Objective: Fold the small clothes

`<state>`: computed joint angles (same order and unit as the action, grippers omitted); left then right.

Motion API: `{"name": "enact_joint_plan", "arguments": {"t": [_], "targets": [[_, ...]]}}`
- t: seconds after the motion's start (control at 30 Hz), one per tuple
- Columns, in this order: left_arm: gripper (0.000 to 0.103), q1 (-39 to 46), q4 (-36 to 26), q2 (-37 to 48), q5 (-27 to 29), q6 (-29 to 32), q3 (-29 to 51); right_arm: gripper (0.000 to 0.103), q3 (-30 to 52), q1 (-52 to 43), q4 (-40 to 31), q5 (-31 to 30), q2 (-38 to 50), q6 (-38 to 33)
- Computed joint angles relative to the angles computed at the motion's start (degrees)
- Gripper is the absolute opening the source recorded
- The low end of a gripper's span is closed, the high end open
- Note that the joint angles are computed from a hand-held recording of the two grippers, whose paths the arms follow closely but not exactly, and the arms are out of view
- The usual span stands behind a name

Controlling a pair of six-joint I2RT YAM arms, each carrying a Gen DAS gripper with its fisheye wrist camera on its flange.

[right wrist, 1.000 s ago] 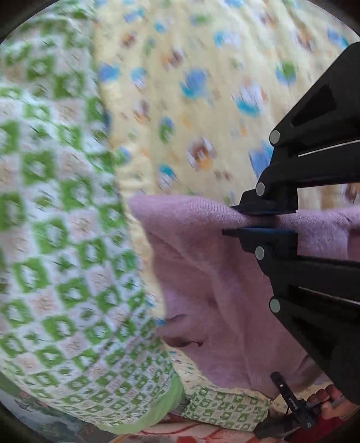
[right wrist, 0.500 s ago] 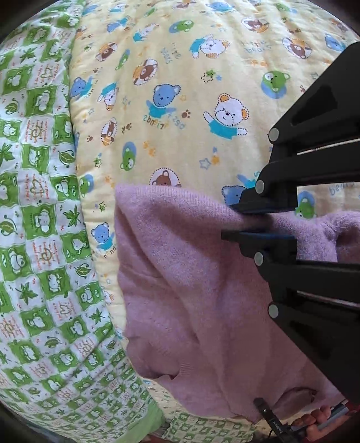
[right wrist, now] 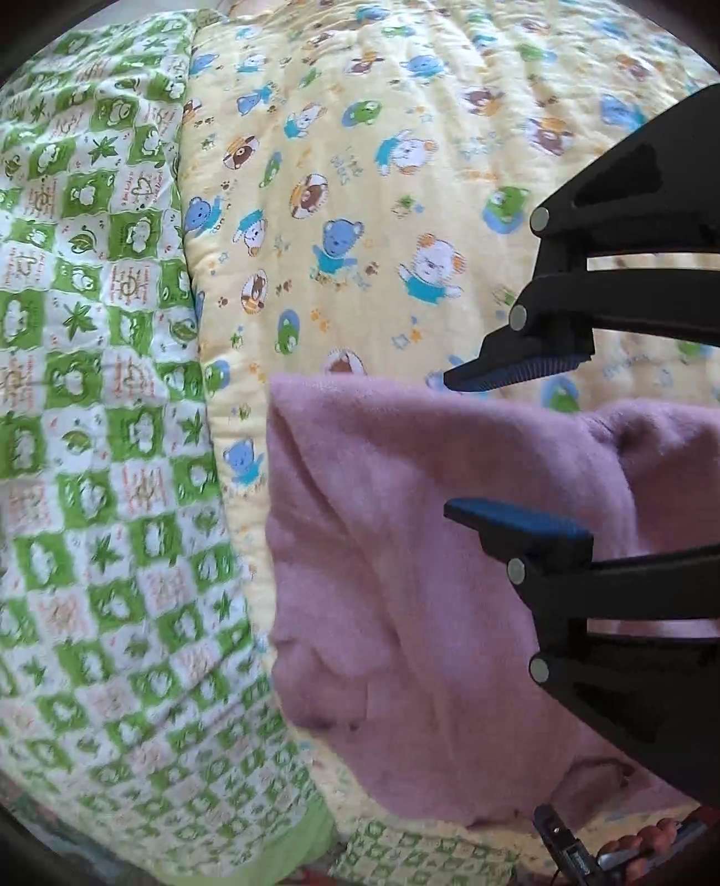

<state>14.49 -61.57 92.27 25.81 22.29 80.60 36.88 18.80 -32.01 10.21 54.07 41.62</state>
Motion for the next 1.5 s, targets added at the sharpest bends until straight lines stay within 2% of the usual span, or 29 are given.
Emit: {"name": "enact_joint_plan", "arguments": {"t": [0.1, 0.23, 0.37, 0.47, 0.57, 0.6, 0.63, 0.67, 0.7, 0.83, 0.9, 1.0, 1.1, 1.2, 1.33, 1.43, 1.5], "targets": [[0.069, 3.07, -3.13, -3.46, 0.01, 4.78, -1.89, 0.042, -0.29, 8.87, -1.25, 2.68, -1.98, 6.36], [0.073, 7.61, -7.04, -5.7, 0.11, 8.54, -4.91, 0.042, 0.54, 21.78, 0.4, 5.83, 0.64, 13.83], [0.073, 12.5, -13.24, -1.19, 3.34, 7.17, -4.41, 0.042, 2.03, 30.47, 2.37, 8.42, 5.7, 19.99], [0.073, 14.42, -13.11, 2.59, 5.73, 2.3, -3.54, 0.042, 3.67, 34.14, 5.05, 8.55, 10.4, 23.54], [0.073, 15.06, -12.03, 6.9, 9.65, -3.74, -0.56, 0.042, 5.35, 36.28, 4.63, 8.71, 12.45, 23.87], [0.071, 14.89, -11.42, 8.41, 10.96, -6.04, 0.52, 0.042, 5.74, 37.29, 4.04, 9.17, 12.45, 23.98], [0.056, 14.78, -10.57, 9.01, 11.61, -7.46, 0.96, 0.042, 6.41, 37.89, 3.87, 9.51, 13.12, 23.92], [0.02, 14.64, -9.67, 9.48, 11.67, -8.5, 1.67, 0.042, 7.1, 38.49, 3.41, 10.1, 13.57, 23.78], [0.008, 14.02, -9.08, 9.68, 10.61, -9.08, 2.66, 0.042, 7.38, 38.71, 3.06, 10.51, 13.64, 23.56], [0.004, 13.62, -7.13, 4.5, 12.03, -9.14, 5.35, 0.042, 7.2, 39.19, 1.31, 12.42, 11.55, 24.2], [0.004, 12.94, -8.36, 2.08, 16.25, -10.35, 9.62, 0.042, 6.37, 38.94, 0.36, 13.14, 9.61, 24.84], [0.004, 7.78, -9.05, 2.06, 21.43, -14.87, 17.6, 0.042, 4.44, 38.29, -0.96, 13.52, 6.25, 26.77], [0.004, -0.58, -5.62, 2.54, 23.85, -21.77, 22.45, 0.042, 2.43, 37.54, -1.82, 13.49, 2.87, 28.28], [0.004, -9.57, 0.9, 2.28, 23.67, -28.7, 21.09, 0.042, 1.33, 37.37, -3.61, 14.18, 0.04, 29.4], [0.005, -20.85, 11.22, 2.05, 20.89, -36.48, 14.13, 0.042, 0.37, 37.05, -7.47, 15.28, -4.3, 30.6], [0.005, -27.33, 14.38, 3.19, 17.76, -36.5, 9.0, 0.042, -0.68, 36.14, -9.85, 15.6, -7.59, 31.43], [0.012, -30.48, 14.39, 4.85, 14.77, -35.22, 6.85, 0.042, -1.4, 34.96, -10.66, 15.07, -9.12, 31.25]]}}
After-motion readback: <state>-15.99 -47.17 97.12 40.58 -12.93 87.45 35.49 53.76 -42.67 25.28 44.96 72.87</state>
